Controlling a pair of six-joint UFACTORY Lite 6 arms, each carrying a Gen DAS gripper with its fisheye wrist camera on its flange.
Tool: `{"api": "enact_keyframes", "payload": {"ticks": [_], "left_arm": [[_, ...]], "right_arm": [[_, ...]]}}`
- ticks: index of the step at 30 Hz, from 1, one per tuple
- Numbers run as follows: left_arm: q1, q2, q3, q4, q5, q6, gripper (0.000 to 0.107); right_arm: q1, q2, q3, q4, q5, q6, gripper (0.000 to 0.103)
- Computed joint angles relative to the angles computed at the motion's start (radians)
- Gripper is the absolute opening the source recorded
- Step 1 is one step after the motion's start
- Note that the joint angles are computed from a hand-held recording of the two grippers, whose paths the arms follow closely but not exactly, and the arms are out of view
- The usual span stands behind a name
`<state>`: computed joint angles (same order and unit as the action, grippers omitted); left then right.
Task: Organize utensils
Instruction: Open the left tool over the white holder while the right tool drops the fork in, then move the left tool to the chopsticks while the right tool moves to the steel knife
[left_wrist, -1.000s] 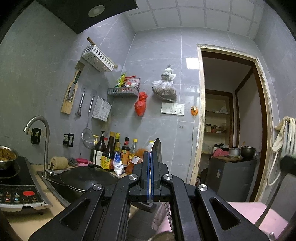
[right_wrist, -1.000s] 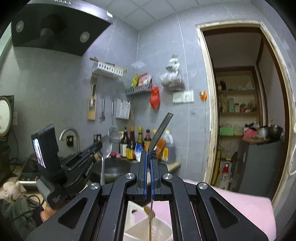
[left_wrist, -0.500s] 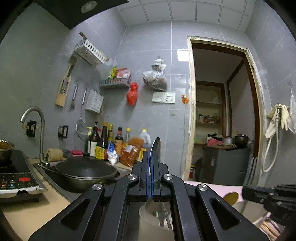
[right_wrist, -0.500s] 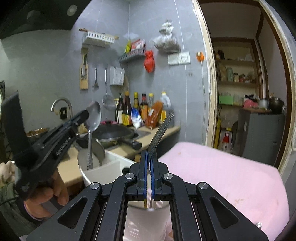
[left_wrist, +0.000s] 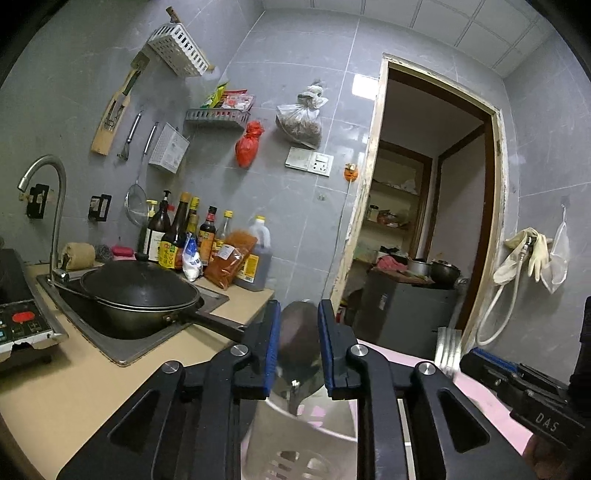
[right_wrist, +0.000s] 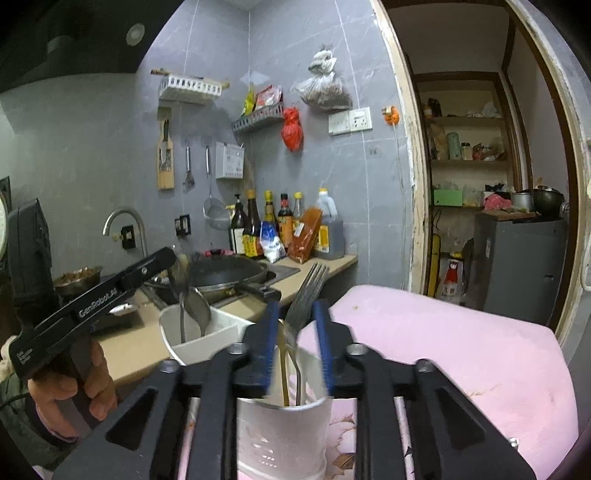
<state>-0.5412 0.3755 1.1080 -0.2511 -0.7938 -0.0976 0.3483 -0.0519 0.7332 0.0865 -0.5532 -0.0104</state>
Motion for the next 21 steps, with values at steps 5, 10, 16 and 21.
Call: {"api": "enact_keyframes", "payload": {"ticks": [5, 10, 16, 21], "left_arm": [[-0.024, -0.050, -0.010, -0.022, 0.040, 0.028, 0.038], [-0.076, -0.092, -0.016, -0.093, 0.057, 0.104, 0.060], [-0.189, -0.100, -0.005, -0.247, 0.018, 0.286, 0.093], [-0.271, -0.069, 0.022, -0.313, -0.016, 0.371, 0.097]], "right_arm": [[-0.010, -0.062, -0.030, 0.051, -0.012, -0.042, 0.028], [-0.045, -0.174, -0.103, 0.074, -0.031, -0.058, 0.064], [-0.090, -0.364, -0.222, 0.151, -0.034, -0.167, 0.089], [-0.158, -0.538, -0.331, 0.162, -0.013, -0.211, 0.103]]}}
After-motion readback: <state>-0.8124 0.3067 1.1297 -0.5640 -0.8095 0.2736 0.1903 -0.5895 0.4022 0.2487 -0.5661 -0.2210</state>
